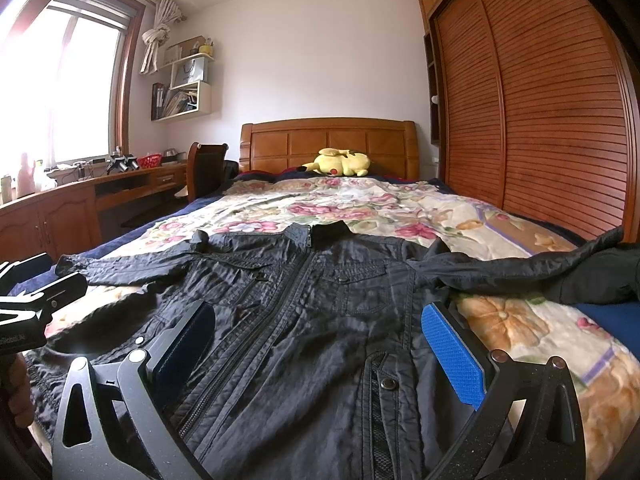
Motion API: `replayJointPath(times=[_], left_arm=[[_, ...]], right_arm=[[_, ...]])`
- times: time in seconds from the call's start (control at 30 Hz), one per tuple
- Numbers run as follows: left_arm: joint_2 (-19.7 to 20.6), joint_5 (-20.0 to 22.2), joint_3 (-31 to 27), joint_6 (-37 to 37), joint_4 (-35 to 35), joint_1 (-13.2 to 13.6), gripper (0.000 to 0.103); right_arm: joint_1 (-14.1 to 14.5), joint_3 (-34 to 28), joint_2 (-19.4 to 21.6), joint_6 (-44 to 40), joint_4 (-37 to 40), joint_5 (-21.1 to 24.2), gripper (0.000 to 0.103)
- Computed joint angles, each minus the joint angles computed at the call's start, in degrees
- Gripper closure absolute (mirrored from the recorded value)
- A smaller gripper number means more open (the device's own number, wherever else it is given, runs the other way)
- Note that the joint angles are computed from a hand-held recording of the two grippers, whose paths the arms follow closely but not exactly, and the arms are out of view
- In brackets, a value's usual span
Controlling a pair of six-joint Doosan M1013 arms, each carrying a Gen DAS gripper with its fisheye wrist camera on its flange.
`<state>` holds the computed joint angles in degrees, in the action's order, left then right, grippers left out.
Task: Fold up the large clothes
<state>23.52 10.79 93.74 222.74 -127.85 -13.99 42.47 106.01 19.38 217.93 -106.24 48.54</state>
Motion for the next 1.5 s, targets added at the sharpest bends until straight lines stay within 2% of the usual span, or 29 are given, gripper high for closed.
replayJointPath(times=[1.37,1.5], left_arm=[[-0.02,0.12,0.14,1.54,-1.33,0.0,0.0],[-0.07,0.07,0.11,-0.04,0.36,0.12,0.0]], right_arm=[[0.1,-0.04,0.05,-0.21,0.11,0.19,0.0],[0.13,-0.06,0.0,-0.39,0.11,0.01,0.0]])
